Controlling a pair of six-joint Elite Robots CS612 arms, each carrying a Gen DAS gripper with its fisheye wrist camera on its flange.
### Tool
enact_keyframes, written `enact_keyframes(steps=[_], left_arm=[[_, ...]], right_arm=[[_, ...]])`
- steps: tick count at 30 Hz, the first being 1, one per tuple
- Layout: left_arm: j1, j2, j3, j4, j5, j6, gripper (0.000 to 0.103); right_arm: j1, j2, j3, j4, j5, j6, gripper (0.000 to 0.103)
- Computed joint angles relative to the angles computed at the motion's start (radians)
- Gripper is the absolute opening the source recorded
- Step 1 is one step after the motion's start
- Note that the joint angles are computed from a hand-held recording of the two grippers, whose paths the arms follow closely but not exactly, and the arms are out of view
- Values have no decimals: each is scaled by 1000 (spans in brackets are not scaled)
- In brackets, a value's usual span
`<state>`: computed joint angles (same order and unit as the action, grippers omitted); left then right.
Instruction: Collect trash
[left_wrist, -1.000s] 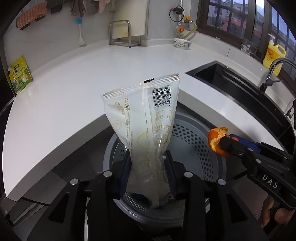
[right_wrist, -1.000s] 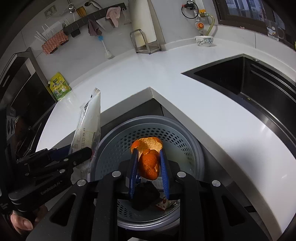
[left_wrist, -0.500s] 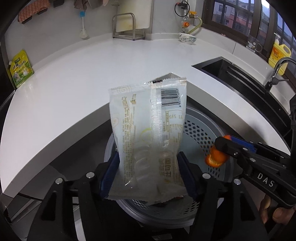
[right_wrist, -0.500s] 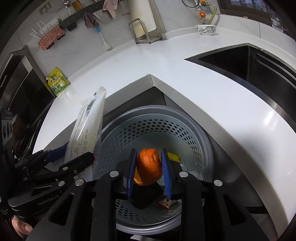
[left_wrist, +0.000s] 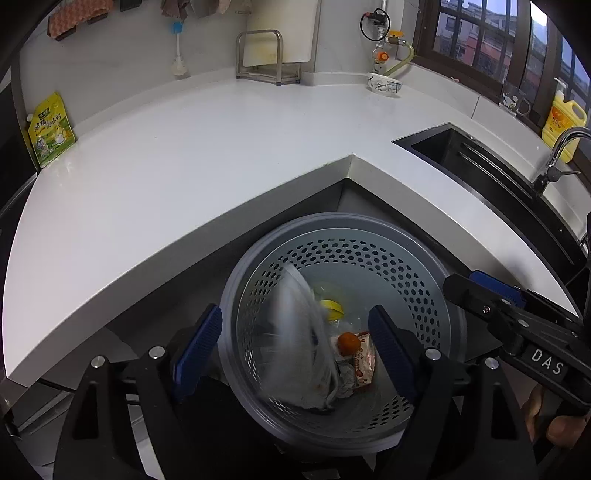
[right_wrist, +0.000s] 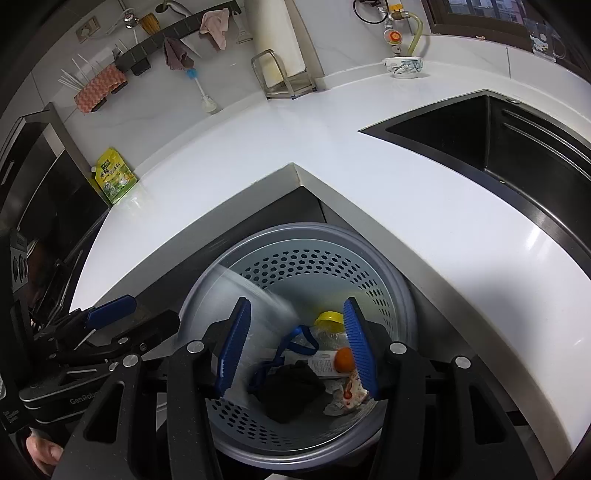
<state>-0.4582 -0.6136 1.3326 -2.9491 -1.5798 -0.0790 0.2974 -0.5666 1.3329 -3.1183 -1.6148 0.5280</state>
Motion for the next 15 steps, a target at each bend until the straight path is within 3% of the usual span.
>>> enact_keyframes(steps=[15], left_arm=[[-1, -3, 5, -5, 17, -11, 80]], right_arm=[[2, -6, 8, -14, -5, 2, 50]])
